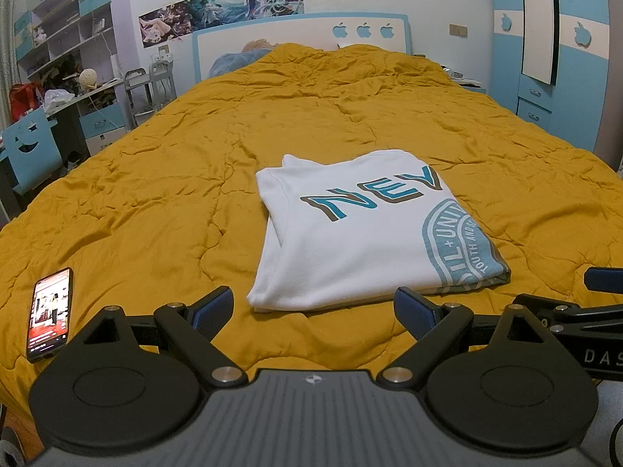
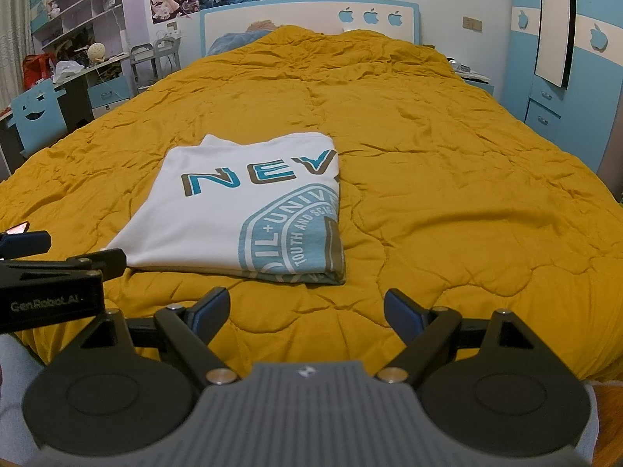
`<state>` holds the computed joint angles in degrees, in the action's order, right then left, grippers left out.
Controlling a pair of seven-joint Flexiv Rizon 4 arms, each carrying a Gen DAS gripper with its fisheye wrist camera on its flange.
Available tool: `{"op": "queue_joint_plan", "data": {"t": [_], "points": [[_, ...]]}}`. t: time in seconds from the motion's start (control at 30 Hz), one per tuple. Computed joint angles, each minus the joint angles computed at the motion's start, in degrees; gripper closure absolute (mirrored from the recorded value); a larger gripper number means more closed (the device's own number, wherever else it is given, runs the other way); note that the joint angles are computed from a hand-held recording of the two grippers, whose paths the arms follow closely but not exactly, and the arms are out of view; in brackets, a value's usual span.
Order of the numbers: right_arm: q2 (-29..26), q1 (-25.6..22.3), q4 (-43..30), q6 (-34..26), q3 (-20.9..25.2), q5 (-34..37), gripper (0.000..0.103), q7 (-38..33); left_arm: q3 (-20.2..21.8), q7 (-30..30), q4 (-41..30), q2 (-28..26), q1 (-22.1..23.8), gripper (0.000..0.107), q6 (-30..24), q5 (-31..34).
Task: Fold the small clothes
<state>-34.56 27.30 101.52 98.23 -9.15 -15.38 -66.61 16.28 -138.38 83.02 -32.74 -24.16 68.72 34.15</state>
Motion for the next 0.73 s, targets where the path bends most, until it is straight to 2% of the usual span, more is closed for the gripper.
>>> {"op": "queue_joint_plan", "data": {"t": [0.73], "points": [[-0.16, -0.18, -0.31, -0.17, 0.12, -0.03, 0.021, -0.07, 0.57, 0.84, 0.47, 0.28, -0.04, 0.004, 1.55, 0.84]]}}
